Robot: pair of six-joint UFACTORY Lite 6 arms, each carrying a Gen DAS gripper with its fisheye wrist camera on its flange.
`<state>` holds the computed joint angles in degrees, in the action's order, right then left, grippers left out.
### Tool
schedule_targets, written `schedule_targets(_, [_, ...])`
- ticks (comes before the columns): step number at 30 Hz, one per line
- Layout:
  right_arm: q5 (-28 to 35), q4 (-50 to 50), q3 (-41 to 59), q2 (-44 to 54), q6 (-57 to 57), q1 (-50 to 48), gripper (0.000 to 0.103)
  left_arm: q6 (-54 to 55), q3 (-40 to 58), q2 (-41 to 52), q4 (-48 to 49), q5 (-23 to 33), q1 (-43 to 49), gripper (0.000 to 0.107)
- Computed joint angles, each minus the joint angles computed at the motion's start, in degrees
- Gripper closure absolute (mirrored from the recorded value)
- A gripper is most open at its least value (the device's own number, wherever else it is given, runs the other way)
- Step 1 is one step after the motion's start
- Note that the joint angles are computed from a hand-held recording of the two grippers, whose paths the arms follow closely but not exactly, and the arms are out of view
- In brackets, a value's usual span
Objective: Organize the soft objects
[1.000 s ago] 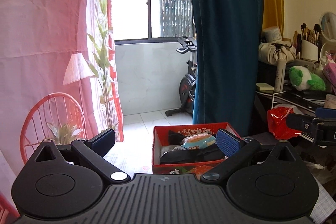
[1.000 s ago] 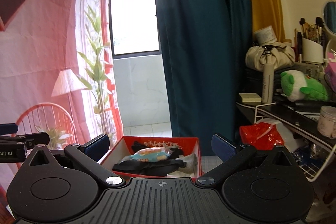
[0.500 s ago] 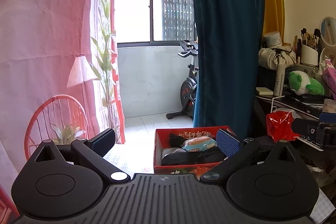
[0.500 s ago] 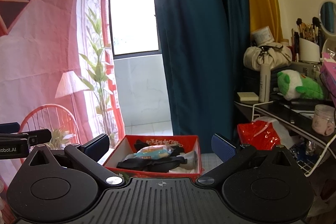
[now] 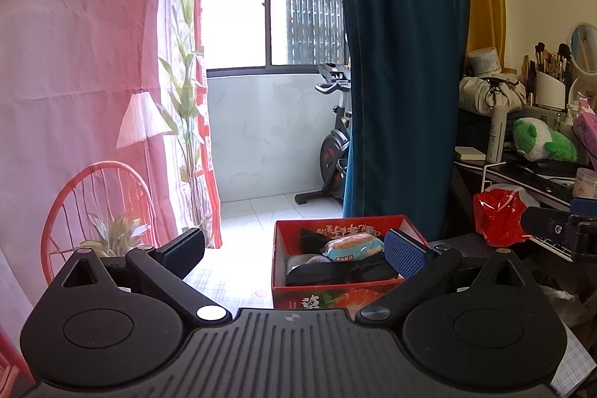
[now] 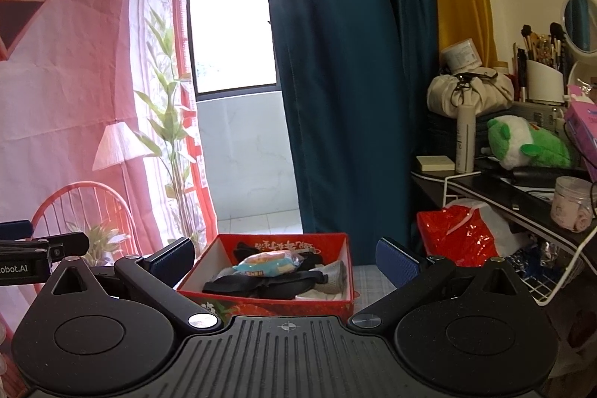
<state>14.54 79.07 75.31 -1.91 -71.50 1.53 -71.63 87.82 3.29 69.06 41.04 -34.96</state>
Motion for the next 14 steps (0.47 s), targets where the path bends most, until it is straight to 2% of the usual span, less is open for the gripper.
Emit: schedule_targets(14, [-0.3, -1.9, 0.7, 1.0, 1.7, 0.3, 0.000, 1.6, -0.1, 0.1, -2.8, -2.3, 2.2, 0.004])
